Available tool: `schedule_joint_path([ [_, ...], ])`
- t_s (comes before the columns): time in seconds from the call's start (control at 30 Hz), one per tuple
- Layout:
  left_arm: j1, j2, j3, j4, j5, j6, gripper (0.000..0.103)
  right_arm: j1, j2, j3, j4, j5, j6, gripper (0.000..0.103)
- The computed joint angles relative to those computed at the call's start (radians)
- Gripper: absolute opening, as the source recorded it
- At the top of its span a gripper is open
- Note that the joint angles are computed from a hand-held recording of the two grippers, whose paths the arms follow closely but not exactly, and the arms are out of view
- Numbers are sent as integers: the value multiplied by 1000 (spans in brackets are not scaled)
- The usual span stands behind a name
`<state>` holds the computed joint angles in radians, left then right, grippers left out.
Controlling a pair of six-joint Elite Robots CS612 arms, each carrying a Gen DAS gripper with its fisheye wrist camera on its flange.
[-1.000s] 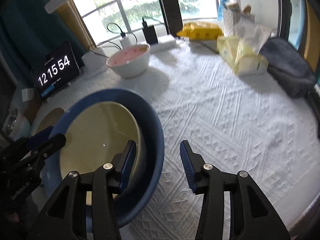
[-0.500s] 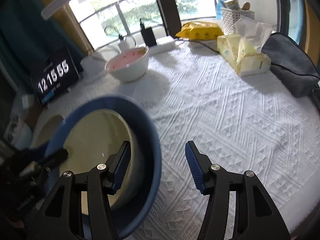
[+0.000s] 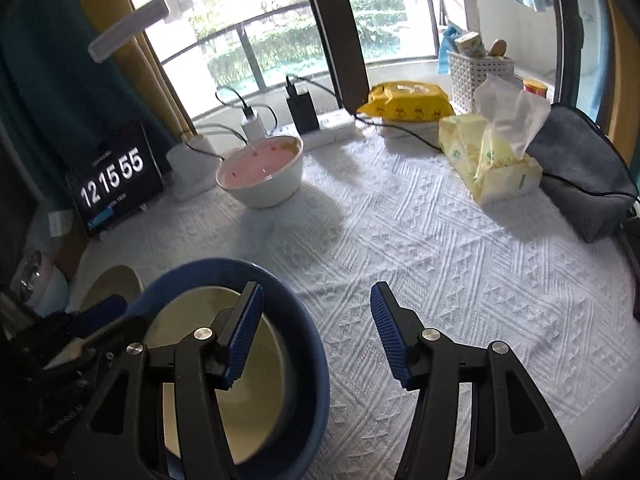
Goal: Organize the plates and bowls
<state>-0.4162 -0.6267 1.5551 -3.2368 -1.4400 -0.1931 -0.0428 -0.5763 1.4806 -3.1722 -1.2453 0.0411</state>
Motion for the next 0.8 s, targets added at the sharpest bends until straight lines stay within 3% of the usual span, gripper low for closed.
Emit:
schedule_joint_path([
  [0.13,1,1,-4,8,2,-1,39,4,7,-8,8,-31,-11,59],
  [0.43,1,-2,-19,-5,12,12,39,-2,1,-13,31,-2,-7,59],
  [0.8,9,-3,-56,2,4,-49,45,-5,-13,-27,-9,9,1,59],
])
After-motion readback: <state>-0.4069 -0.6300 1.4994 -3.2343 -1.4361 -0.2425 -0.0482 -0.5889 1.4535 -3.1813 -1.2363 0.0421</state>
